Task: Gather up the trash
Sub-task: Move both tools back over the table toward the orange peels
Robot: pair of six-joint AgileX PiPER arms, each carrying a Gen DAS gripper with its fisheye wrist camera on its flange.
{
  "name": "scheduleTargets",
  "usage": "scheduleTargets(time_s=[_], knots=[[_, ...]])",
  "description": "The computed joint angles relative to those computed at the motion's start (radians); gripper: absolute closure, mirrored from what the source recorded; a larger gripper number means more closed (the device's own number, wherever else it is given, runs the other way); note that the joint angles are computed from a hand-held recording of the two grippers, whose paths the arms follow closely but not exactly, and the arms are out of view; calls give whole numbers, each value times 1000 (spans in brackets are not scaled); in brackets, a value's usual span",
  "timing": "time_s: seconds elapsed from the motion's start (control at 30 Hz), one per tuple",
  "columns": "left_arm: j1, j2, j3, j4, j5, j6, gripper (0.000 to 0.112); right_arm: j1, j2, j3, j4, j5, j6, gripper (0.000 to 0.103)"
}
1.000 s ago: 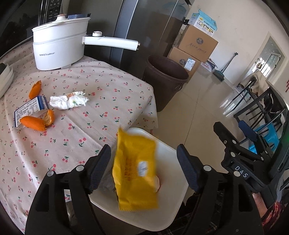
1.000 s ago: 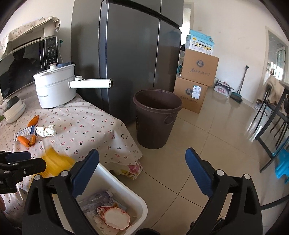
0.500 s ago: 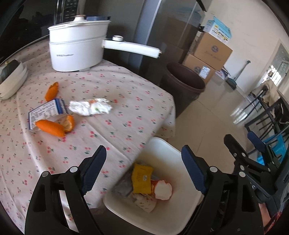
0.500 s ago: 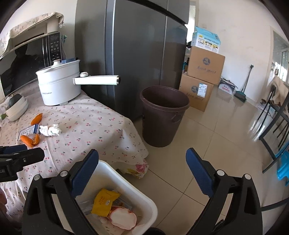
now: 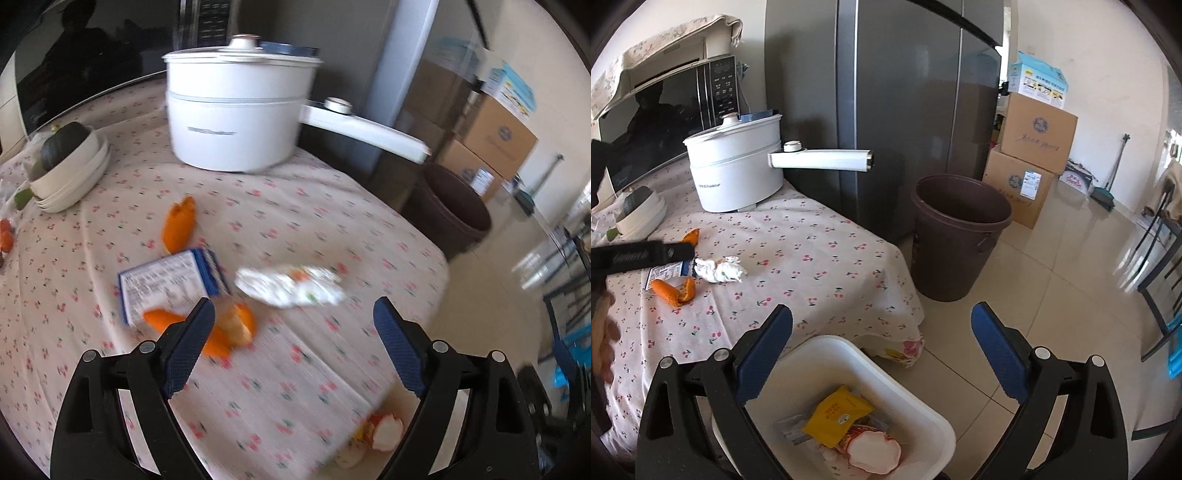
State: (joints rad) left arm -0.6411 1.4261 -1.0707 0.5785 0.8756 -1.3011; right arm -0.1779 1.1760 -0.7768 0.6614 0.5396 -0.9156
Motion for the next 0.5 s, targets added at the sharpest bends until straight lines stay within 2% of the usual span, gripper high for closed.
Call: scheduleTargets(time_s=[0.27, 0.5], knots=[[207, 45, 16, -22, -59, 64, 30, 121, 13, -17, -70, -74, 83, 8], [355, 134, -14, -46, -93, 194, 31, 162, 61, -34, -142, -63, 170, 8]])
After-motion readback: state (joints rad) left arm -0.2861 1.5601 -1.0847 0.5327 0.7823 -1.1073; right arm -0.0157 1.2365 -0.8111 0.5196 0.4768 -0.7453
